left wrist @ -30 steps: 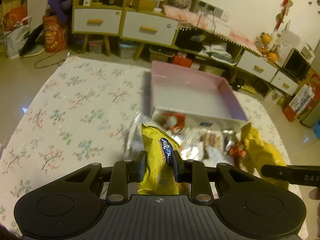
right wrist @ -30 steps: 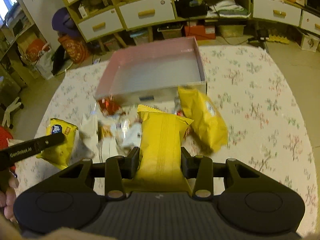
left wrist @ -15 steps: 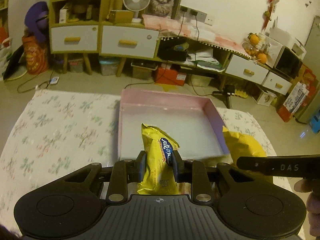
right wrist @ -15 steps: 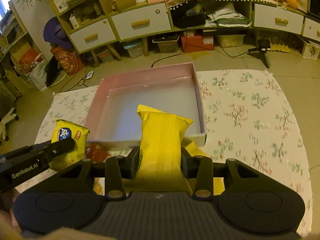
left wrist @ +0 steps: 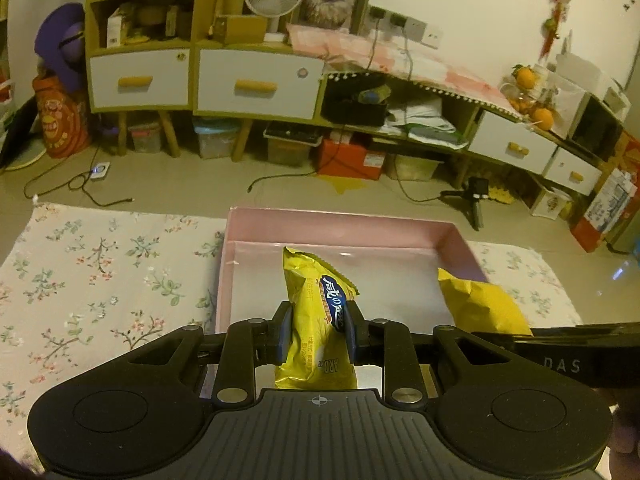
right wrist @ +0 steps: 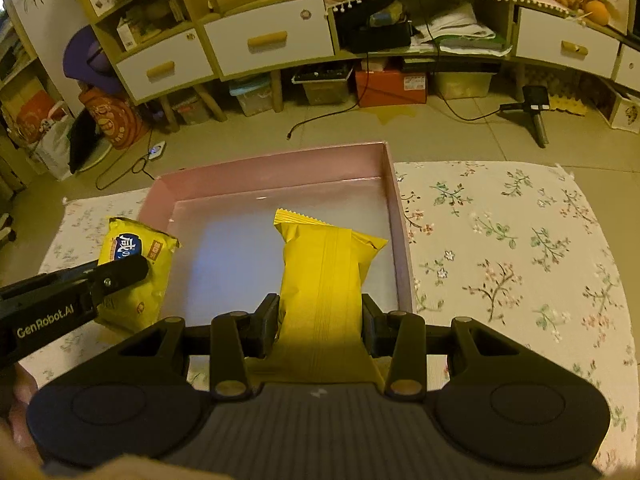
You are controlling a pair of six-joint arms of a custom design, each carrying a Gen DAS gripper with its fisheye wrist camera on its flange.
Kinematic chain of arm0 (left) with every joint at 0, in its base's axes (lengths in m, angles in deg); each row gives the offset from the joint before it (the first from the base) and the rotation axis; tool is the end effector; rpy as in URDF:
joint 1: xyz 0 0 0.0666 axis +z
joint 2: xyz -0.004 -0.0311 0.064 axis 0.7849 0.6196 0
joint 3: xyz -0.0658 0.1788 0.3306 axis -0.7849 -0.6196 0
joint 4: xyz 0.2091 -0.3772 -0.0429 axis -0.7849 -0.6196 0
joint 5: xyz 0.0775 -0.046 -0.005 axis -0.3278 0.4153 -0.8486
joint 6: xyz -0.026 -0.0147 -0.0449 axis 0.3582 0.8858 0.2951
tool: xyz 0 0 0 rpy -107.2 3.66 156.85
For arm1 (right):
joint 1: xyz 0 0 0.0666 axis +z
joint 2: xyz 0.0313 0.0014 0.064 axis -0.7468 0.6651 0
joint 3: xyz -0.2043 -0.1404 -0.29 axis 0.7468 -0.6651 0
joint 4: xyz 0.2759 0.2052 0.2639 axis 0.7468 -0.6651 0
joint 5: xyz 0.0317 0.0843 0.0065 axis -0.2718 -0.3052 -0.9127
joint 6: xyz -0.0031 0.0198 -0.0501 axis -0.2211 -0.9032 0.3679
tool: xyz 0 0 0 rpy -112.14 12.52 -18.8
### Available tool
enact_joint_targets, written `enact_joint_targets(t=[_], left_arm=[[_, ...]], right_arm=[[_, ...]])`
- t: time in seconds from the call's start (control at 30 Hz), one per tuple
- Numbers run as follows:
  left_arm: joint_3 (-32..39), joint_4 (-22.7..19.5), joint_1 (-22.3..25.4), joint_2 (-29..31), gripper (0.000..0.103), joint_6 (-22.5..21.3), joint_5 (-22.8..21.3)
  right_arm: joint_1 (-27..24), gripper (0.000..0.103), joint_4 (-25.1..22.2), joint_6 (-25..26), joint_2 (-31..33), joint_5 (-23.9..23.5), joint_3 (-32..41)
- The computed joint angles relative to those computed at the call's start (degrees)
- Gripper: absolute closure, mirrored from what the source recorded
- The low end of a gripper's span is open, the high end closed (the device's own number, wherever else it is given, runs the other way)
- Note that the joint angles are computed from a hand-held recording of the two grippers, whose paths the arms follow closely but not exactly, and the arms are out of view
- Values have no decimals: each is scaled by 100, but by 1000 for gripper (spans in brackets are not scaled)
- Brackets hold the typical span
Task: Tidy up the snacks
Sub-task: 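Carry both yellow bags into the white box and open both grippers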
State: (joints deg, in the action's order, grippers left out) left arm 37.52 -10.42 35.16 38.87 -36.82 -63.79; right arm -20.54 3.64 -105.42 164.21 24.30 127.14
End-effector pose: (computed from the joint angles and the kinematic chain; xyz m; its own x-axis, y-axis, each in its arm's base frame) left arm 0.5684 -0.1645 0.3730 -0.6852 -0.1834 -0.7049 -0.0722 0.9801 -0.1849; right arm 0.5846 0.3084 0.3901 -0.8575 -0.1049 -0.5037 -0.2262 0.9562 0.1859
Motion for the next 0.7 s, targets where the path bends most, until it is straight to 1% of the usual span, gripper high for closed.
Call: enact_joint_targets(t=[0.17,0.37,0.4,0.47,0.5,0.53,0.57,0.63,0.7], left_arm=[[117,-9,65,263,79,-14,-10],[145,-31,96,397,79,48,40],[148,-24,101,410,79,62,57],[160,-31,112,433,76,45,103],[163,-38,111,439,74,37,115],[198,-106,106,459,67,30,78],[218,-163,97,463,57,9,32],[207,-166,87,439,47,-32,-3],[184,-173,73,390,41,-28,-68]], right_arm=[[-8,65,-70,-29,203,-9,176],[5,64,-132,-55,298,1,246],[6,63,-159,-67,327,-21,291],[-1,58,-158,-110,330,-56,308],[-4,53,-157,-133,327,-68,314],[-3,46,-147,-148,306,-86,307],[-8,41,-129,-141,295,-85,298],[-3,35,-113,-141,269,-37,293],[1,33,-115,-140,225,-20,280]])
